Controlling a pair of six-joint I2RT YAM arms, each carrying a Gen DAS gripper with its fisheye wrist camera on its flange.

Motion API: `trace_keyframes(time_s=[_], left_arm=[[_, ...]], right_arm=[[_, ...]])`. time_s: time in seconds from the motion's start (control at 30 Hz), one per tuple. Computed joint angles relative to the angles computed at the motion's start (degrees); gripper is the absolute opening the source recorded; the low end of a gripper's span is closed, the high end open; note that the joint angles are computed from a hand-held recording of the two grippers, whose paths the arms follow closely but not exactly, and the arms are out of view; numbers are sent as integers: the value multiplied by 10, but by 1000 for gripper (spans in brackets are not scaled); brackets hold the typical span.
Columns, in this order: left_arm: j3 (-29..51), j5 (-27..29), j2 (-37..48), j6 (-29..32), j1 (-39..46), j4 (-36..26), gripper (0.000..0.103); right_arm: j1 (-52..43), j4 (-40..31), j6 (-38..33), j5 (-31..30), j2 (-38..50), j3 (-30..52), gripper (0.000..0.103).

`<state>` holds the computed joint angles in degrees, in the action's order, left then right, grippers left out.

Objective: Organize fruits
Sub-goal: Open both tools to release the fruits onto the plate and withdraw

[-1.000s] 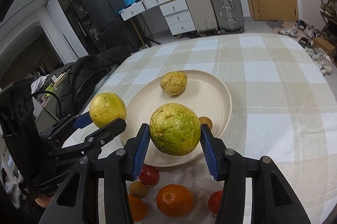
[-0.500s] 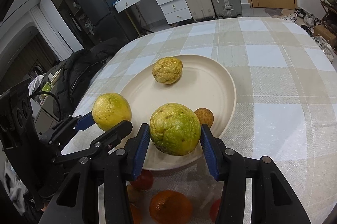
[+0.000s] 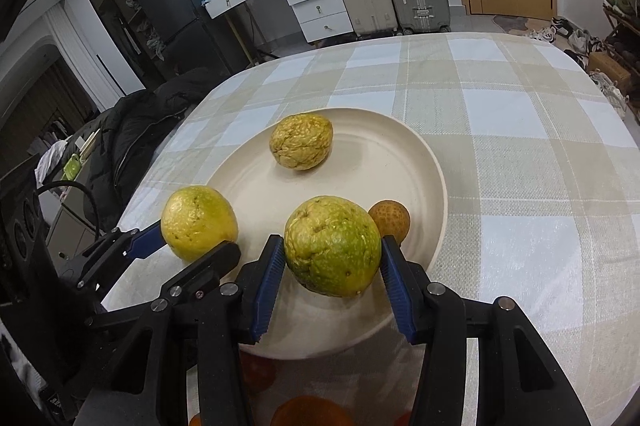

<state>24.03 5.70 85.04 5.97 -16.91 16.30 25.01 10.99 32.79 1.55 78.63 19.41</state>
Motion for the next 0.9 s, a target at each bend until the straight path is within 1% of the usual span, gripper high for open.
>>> trace_keyframes(time_s=[0.27, 0.4, 0.47, 0.5, 0.57, 0.63, 0.67, 0.7, 0.77, 0.8, 0.9], left_arm=[[17, 0, 19, -6, 5, -6, 56], [17, 1, 23, 0, 7, -2, 56], [16, 9, 23, 5, 11, -4, 56], [15, 13, 19, 7, 13, -7, 56], [10, 21, 6, 7, 18, -16, 56], [-4, 34, -19, 8, 25, -19, 56], [-12, 41, -37, 10, 30, -22, 57], [-19, 47, -56, 13, 34, -28, 62], [-37, 55, -101, 16, 40, -45, 78], [-47, 60, -126, 19, 44, -55, 81], [-67, 80, -199, 29, 61, -100, 83]], right_arm=[[-14, 14, 0, 0, 35, 17, 50], [-8, 12, 5, 5, 30, 16, 51], [0, 3, 7, 15, 7, 7, 53], [3, -5, 6, 20, -7, 4, 55], [12, -24, 7, 33, -47, -8, 64], [20, -40, 10, 45, -91, -23, 81], [22, -50, 11, 48, -111, -29, 83], [26, -63, 14, 52, -133, -35, 86], [36, -95, 19, 61, -177, -45, 95], [42, -113, 23, 66, -195, -47, 101], [72, -157, 36, 90, -269, -66, 103]])
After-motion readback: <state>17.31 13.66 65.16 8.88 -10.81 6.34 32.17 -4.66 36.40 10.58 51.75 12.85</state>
